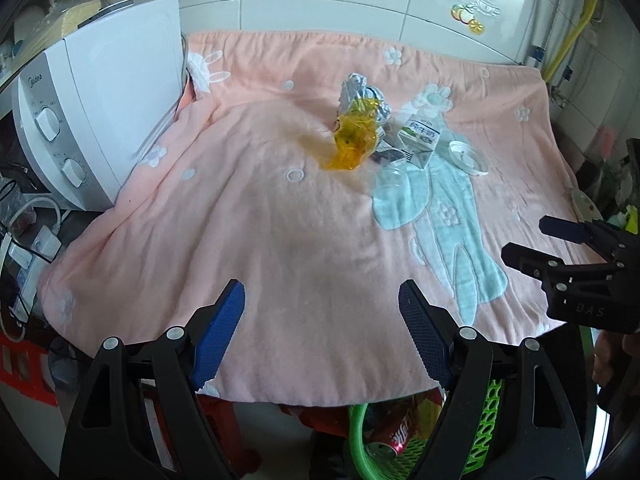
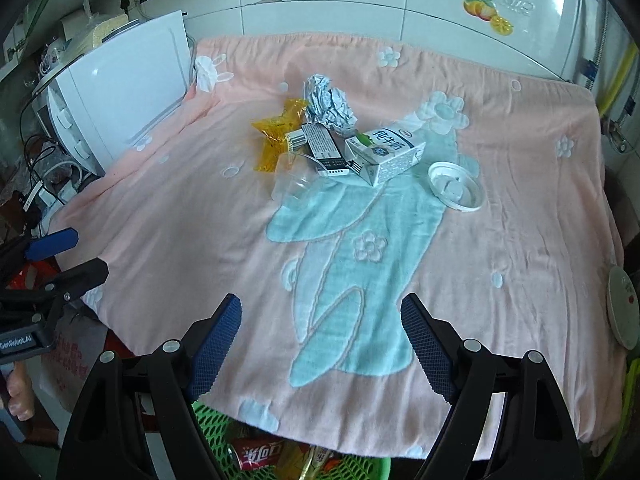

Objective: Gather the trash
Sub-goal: 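Move the left tool toward the yellow snack bag while the right tool approaches the clear plastic cup, then grasp and lift the yellow snack bag with the left tool while the right tool grasps the clear cup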

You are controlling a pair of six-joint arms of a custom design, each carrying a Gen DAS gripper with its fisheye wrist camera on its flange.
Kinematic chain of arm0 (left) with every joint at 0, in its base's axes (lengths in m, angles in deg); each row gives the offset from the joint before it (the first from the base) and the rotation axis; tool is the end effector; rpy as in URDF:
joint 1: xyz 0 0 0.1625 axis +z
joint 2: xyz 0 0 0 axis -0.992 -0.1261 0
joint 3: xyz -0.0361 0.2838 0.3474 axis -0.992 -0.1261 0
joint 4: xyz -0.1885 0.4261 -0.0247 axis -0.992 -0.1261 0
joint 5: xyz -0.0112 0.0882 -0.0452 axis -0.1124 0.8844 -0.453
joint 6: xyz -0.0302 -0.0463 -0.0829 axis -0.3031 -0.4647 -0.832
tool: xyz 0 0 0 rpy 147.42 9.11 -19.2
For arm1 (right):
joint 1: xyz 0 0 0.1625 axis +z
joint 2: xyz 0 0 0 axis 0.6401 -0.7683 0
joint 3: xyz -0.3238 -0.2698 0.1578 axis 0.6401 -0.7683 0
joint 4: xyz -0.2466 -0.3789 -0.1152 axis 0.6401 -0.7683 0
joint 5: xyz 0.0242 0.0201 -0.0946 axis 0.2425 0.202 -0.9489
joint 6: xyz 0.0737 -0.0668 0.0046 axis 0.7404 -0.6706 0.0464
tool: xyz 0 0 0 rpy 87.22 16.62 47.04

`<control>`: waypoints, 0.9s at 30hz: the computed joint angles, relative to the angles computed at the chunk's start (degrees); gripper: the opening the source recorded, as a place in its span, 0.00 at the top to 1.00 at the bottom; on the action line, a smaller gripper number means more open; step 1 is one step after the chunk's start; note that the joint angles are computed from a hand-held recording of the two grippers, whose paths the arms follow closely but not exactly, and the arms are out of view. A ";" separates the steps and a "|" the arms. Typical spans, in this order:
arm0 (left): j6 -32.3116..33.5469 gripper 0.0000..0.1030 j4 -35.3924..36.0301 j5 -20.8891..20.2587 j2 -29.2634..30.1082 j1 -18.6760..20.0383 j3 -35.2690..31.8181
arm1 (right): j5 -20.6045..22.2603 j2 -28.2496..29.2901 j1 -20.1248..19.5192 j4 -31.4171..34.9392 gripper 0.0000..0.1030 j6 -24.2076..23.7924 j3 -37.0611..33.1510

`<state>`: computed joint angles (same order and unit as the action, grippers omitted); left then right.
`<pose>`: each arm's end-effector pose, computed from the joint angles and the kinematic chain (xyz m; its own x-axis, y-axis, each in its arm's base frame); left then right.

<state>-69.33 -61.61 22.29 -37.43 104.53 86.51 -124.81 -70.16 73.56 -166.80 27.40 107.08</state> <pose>-0.2673 -0.3239 0.1637 -0.7660 0.1905 -0.6139 0.4843 0.7990 -0.3564 0.2145 -0.3323 0.2299 -0.7136 -0.1685 0.6799 -0.4654 0.8395 -0.2804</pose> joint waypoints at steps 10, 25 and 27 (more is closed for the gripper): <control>3.60 0.24 -2.57 1.28 -0.31 5.82 -0.52 | 2.66 14.09 -4.35 -2.13 0.23 0.17 -9.75; 10.99 0.24 -8.09 2.03 3.00 12.16 -3.11 | 5.09 23.52 -10.91 -0.02 0.24 4.62 -18.15; 12.28 0.24 -8.98 2.19 4.07 12.65 -3.86 | 5.71 23.74 -11.51 -0.05 0.28 4.98 -18.40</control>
